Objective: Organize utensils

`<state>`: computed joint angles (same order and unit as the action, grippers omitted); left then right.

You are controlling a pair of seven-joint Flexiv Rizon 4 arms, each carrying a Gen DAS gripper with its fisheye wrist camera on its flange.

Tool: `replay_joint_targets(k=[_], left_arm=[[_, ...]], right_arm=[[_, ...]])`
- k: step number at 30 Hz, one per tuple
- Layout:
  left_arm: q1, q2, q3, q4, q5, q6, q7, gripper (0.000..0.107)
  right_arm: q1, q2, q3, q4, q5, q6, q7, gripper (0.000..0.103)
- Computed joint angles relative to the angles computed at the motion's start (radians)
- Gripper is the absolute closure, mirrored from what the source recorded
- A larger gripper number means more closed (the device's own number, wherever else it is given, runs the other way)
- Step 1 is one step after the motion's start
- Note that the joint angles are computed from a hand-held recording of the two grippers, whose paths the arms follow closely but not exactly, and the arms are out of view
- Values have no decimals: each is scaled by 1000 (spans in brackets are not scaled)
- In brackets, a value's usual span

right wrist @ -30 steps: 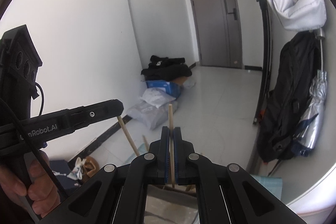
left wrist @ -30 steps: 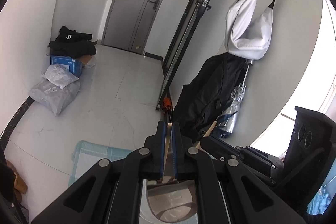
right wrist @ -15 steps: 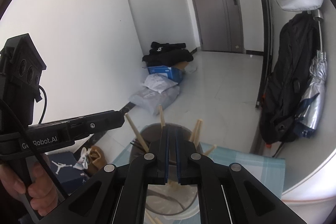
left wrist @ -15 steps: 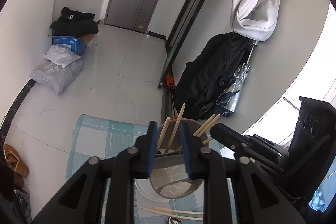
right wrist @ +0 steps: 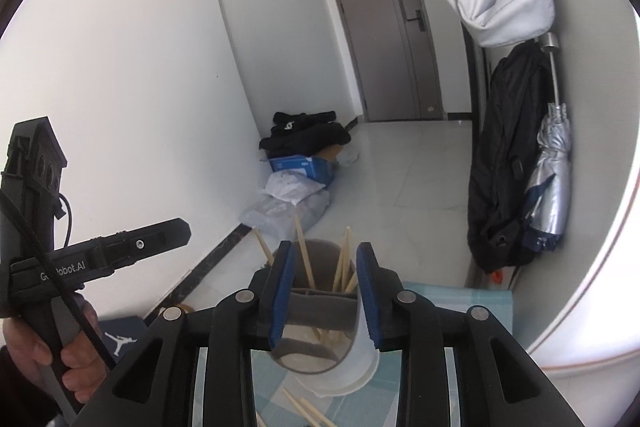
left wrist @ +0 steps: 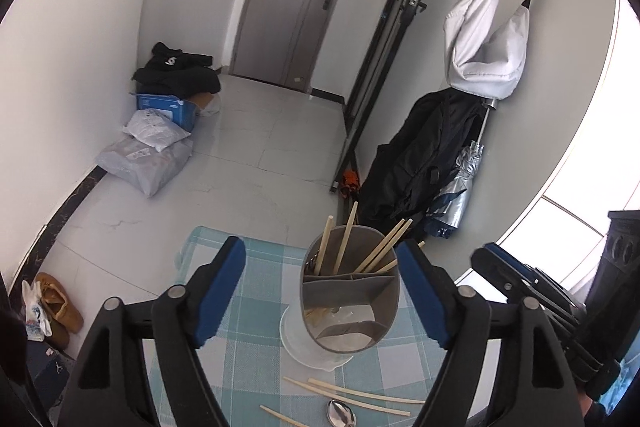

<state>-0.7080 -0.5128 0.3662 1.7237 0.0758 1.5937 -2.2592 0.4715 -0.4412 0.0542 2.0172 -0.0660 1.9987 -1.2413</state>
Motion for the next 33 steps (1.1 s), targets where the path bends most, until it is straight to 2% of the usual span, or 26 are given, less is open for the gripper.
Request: replay_joint_targets(k=[1,3,7,9,11,14,16,19,22,25,30,33], left_arm=[[-40,-1,47,-1,6,-15,-26,23],[-124,-8,148,-1,38,-31,-96,22],[-256,-23,306,2,125,-33,-240,17],[-290,-28,347,13,160,0,-271,14],[-347,-39,405,19,175,-10,-297,10],[-393,-47,450,33,190,-11,-332,5],[-408,-50,464,38,194,-14,-343,5],[-426,-52,471,34,219,-44,-347,5],[-469,-67,516,36,256,-41,-406,5],[-478,-79,521,53,259,-29,-448,5],[-440,-82,461,83,241,-24,-450,5],[-361,-66,361,100,220,-34,-408,5]], right_arm=[[16,13,-13,18,17,12,-9,69],[37,38,-22,53,41,37,-34,61],[112,77,-54,108,133,94,-120,51],[136,89,-56,123,184,108,-154,48],[140,97,-43,138,216,117,-173,46],[144,106,-23,162,252,138,-193,37],[191,115,-45,176,326,156,-241,34],[202,119,-28,196,373,182,-275,30],[210,119,-13,211,416,200,-299,28],[221,111,-6,223,451,207,-322,27],[218,92,15,247,459,207,-315,24],[252,77,-7,253,494,194,-331,23]])
